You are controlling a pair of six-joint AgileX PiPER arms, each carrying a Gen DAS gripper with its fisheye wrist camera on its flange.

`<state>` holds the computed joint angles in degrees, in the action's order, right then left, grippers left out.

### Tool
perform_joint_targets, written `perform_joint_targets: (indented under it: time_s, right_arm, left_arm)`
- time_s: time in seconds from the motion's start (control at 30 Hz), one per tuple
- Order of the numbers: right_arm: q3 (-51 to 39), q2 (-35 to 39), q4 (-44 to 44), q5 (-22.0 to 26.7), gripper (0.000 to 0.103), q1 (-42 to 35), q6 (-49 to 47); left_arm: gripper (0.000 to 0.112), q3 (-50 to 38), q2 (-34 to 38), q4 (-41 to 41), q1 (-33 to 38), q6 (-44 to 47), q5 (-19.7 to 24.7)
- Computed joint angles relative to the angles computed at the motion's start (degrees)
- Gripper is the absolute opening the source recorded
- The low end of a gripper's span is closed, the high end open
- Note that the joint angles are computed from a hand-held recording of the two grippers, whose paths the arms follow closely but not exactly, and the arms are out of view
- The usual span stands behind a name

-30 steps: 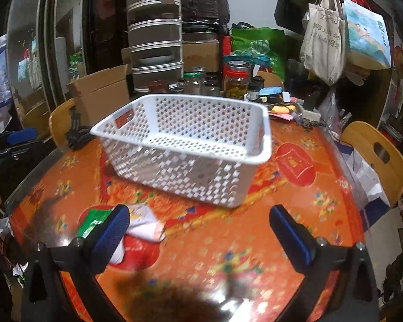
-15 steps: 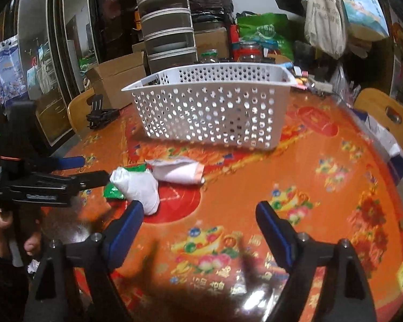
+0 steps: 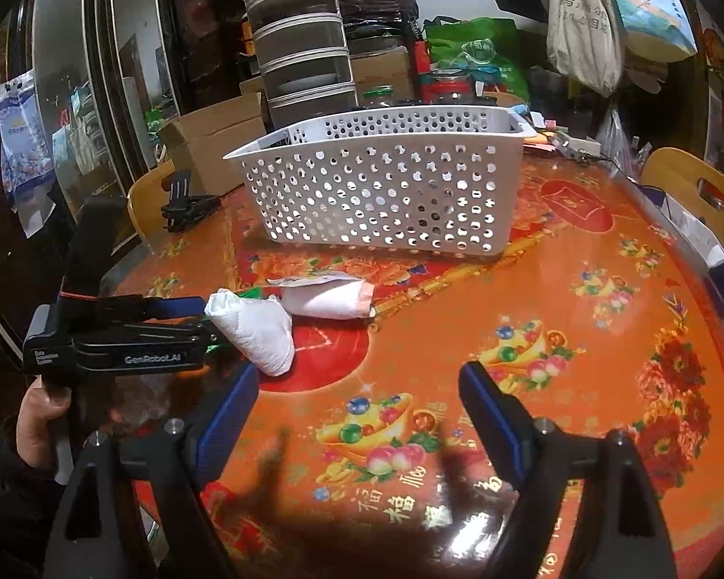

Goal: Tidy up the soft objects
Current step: 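Grasp the green packet with the left tool while the right tool grasps the white cloth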

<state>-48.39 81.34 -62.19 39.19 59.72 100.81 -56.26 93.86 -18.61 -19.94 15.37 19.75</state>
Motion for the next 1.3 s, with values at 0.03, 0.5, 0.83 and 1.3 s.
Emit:
perform_joint_targets:
  time_s: [0.03, 0.5, 0.83, 1.3]
  right_arm:
    - [-0.1, 0.1, 0.0, -0.2, 0.085, -0.1, -0.1]
    - [-6.2, 7.8, 1.6, -7.1, 0.085, -2.2, -5.6]
    - [-18.9, 18.2, 18.1, -10.1, 0.045, -7.0, -28.6]
    - [-14.3, 13.3, 13.6, -7.7, 0.010, -5.8, -22.8]
  left_arm:
    - [0.056, -0.1, 0.1, -0.4, -0.1, 0.5, -0.1]
    - [0.020, 4.5, -3.7, -11.8, 2.3, 13.7, -1.6]
    - [0.013, 7.0, -5.3, -25.8, 6.9, 29.3, 0.9]
    - [0.013, 9.0, -7.1, -27.2, 6.1, 31.1, 0.4]
